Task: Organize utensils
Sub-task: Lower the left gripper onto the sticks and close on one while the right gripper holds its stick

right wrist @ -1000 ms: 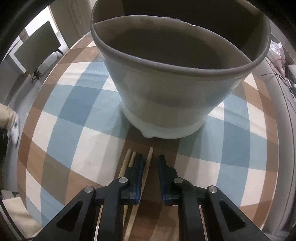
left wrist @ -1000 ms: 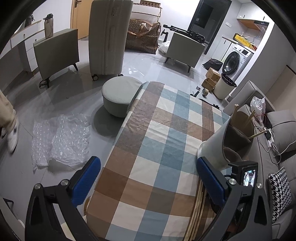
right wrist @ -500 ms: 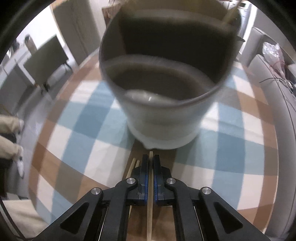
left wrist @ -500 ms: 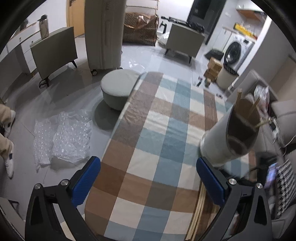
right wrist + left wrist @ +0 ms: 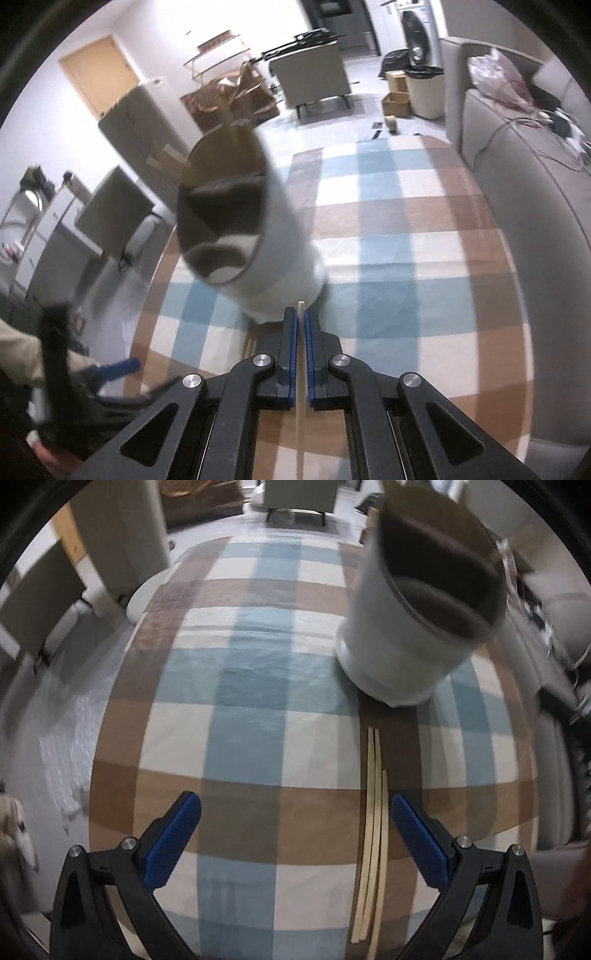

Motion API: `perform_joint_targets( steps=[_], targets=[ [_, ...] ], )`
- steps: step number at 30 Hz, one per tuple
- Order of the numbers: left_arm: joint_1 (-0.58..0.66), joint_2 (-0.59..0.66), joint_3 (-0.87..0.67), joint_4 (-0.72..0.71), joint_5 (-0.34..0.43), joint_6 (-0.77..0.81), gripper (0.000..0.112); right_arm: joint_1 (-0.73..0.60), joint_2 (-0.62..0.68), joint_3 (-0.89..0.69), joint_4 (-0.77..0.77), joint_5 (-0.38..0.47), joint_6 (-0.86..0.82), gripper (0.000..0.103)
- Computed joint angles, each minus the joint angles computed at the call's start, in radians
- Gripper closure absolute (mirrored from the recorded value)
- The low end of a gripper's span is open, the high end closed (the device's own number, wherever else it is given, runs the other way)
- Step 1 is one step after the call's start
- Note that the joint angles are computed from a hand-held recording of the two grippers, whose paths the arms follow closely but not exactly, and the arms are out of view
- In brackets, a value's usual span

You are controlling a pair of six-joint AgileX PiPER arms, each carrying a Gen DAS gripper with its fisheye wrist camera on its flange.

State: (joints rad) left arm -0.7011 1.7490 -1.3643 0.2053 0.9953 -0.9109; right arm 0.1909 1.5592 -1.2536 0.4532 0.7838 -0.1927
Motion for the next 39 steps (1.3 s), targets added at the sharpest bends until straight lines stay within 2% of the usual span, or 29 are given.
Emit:
perform_joint_targets(
  steps=[6,10,14,30,33,35,38,39],
  targets=[
    [-0.024,0.098,-0.046,0.0,0.061,0.001,0.012,-0.107,-0.037,0.004,0.122,0.035,-0.109,0.1],
    [-0.012,0.114,-0.045,-0.024,0.083,0.006,0.012,-0.15,-0.045,-0.001,0.168,0.055,-0.158,0.1],
    [-0.014,0.11,-0.035,-0.033,0.08,0.014,0.012,-0.177,-0.047,-0.004,0.185,0.069,-0.175,0.1],
    [-0.018,0.187,-0.147,0.015,0.157,0.034,0.012,-0.187,-0.055,0.0,0.173,0.076,-0.18,0.1],
    [-0.01,0.19,-0.15,0.016,0.124,0.039,0.023,-0.186,-0.058,-0.001,0.167,0.079,-0.18,0.1],
    [-0.005,0.183,-0.142,-0.006,0.088,0.051,0.036,-0.187,-0.058,-0.001,0.168,0.08,-0.18,0.1],
    [-0.011,0.194,-0.166,-0.01,0.078,0.064,0.056,-0.189,-0.053,-0.005,0.168,0.085,-0.178,0.1],
    [-0.013,0.196,-0.17,-0.012,0.073,0.068,0.066,-0.187,-0.052,-0.005,0.167,0.086,-0.178,0.1]
  ],
)
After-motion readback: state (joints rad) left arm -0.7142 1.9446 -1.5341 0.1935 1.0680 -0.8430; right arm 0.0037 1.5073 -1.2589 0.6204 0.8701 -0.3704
